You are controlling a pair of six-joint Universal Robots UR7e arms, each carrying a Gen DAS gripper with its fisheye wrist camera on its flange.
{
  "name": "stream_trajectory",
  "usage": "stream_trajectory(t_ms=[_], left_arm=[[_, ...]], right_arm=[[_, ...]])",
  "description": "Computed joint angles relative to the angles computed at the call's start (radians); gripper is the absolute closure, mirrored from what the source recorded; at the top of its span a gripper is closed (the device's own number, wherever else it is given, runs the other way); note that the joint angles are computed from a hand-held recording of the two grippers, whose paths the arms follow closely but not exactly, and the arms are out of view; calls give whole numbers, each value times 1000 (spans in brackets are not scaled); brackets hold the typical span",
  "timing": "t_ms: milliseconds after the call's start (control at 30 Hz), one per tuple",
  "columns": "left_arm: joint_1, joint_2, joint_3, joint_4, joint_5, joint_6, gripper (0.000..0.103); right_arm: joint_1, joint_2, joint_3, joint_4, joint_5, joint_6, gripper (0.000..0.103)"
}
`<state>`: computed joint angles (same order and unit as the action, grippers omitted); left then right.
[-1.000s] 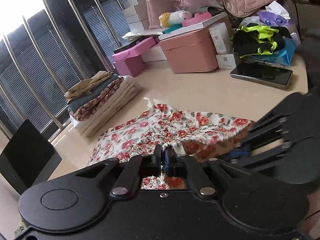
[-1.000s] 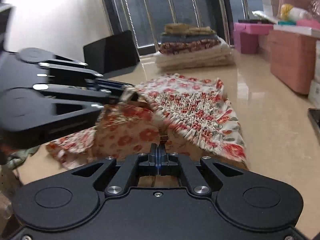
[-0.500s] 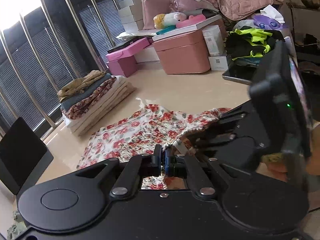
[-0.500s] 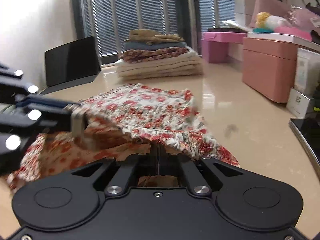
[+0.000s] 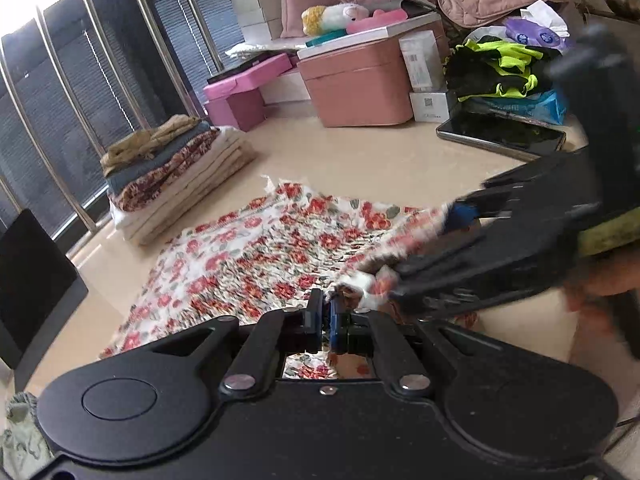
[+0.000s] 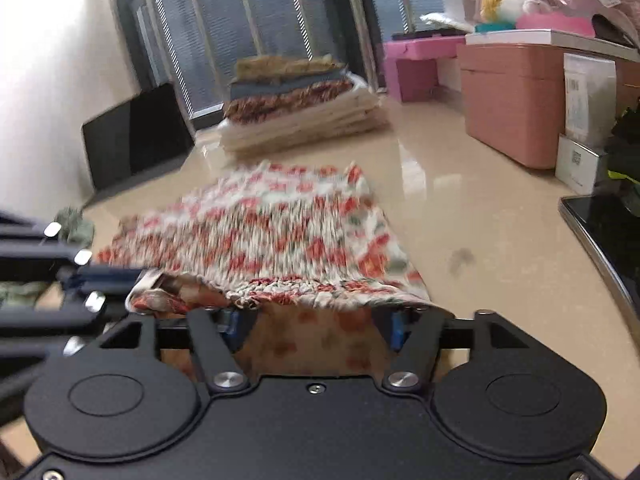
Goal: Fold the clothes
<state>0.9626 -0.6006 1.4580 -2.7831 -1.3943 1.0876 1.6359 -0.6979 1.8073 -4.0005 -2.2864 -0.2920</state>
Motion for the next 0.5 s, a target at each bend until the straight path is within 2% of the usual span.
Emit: stream_trajectory(t_ms=[233,300,367,433,500], left_arm=[[2,-1,2,6,-9,-8,99],[1,-1,2,7,-8,-9,99],[1,0,1,8,-4,-8,99],[1,1,1,6,-2,-9,99],[0,1,1,5,-1,-11,99]], right_arm=[[25,-74,153,15,38,-23,33],[28,-90,179,32,79,-17,34],[32,-99,193,51,116,-22,39],[35,-89,175,76,126,-47,54],[38,-75,145,112,118,-63,61]])
